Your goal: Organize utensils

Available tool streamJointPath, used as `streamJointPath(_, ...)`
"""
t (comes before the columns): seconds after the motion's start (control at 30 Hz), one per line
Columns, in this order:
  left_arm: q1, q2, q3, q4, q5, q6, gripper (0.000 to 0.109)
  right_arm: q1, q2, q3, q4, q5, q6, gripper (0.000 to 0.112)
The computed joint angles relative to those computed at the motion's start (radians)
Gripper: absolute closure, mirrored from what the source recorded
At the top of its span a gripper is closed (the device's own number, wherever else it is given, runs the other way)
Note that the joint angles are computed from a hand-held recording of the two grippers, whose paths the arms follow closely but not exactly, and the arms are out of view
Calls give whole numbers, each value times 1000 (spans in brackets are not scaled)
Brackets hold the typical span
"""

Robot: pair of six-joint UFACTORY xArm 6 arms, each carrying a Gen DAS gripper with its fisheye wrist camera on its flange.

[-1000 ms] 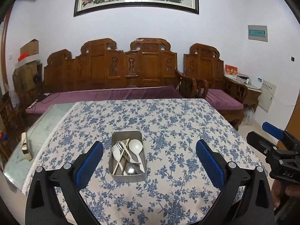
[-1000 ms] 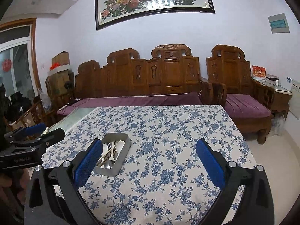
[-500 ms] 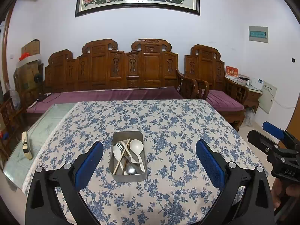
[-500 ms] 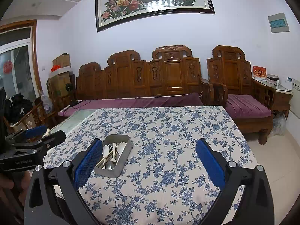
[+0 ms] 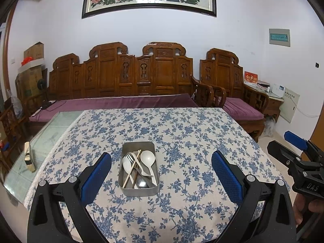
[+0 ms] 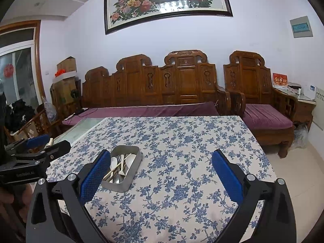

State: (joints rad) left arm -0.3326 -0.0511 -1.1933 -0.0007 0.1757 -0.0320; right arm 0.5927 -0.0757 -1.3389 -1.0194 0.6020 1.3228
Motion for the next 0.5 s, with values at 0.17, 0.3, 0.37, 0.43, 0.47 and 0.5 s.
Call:
streamJointPath(0.17, -1, 0, -1, -2, 2, 1, 13, 0, -1, 2, 3, -1, -1, 12)
streamJointPath(0.3, -2, -2, 1, -3, -3, 3, 13, 2, -4, 4, 1, 2, 1, 12)
streamJointPath(0.37, -3, -3, 1, 3, -5, -3, 13, 1, -4, 5, 2, 1, 1, 12)
streamJointPath(0.43, -3, -5, 3, -6, -8, 6, 13, 1, -5, 5, 2, 1, 1, 12)
streamJointPath(0.47, -3, -6, 5, -12, -10, 11, 13, 1, -5, 5, 2, 1, 1, 12)
streamJointPath(0.5, -3, -7, 7, -14, -12, 13, 13, 1, -5, 5, 3, 0, 0, 12)
